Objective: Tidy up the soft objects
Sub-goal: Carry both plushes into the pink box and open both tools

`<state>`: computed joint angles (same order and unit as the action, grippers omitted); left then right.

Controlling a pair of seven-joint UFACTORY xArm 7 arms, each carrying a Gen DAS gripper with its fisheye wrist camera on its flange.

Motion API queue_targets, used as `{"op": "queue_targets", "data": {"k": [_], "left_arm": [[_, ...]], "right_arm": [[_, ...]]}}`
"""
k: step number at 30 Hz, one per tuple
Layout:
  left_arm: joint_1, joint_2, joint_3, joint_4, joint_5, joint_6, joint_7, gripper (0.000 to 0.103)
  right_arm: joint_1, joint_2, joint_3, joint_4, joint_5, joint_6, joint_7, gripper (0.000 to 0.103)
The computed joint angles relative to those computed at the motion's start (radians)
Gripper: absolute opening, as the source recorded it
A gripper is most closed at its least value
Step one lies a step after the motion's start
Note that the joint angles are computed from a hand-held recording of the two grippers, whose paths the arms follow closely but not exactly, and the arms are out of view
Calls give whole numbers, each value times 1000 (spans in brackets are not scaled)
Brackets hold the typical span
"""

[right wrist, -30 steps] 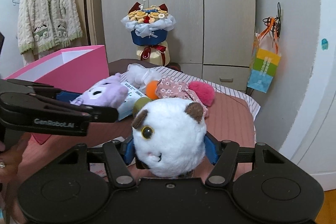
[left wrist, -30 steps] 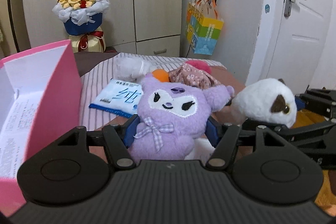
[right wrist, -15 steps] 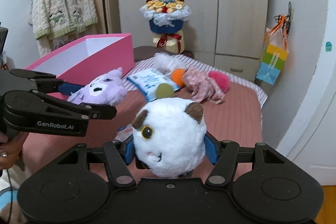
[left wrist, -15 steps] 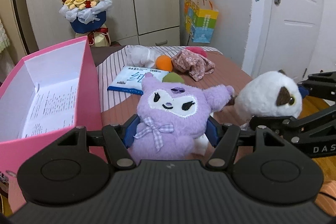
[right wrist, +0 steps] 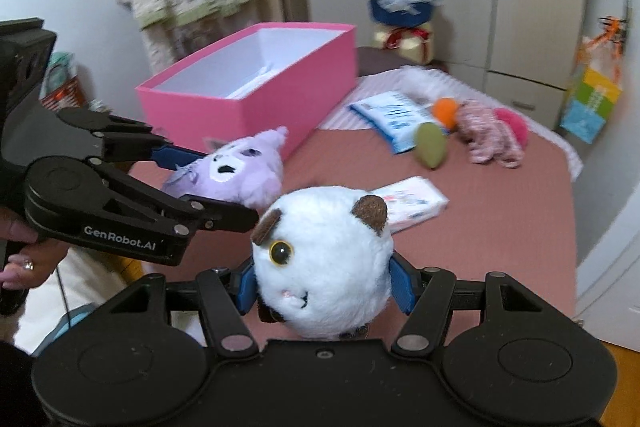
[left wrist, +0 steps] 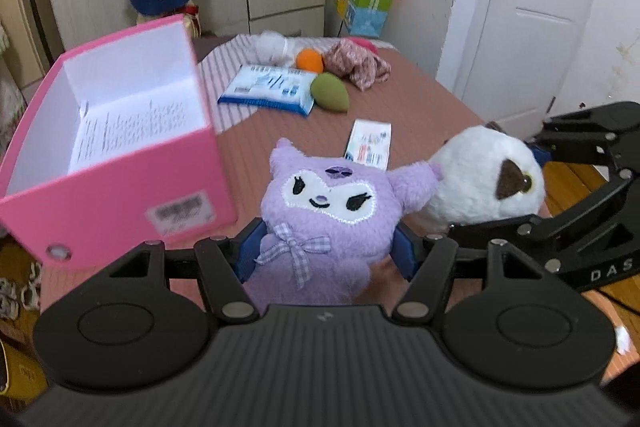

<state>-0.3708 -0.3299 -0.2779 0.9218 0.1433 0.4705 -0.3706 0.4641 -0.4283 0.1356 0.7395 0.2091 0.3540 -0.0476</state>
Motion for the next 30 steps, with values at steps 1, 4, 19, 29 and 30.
{"op": "queue_targets", "data": {"k": [1,4,19,29,30], "left_arm": [[-7,-21,11,-11,-12,14,13,64],[-13,-81,36,-37,-44,61,44,64],[64,-238,130,-3,-157,173,208,64],[169,-27,137,137,-119,-19,226,64],[180,5,138,156,-112,-38,218,64]], "right_arm": [[12,2,-1,12,5,16,-7,68],[45,11,-1,46,26,48,-38,68],[89,190,35,322,174,87,-187,68],[46,433,83,533,80,-130,-246,68],[38,468,87,566,83,-138,-253,68]]}}
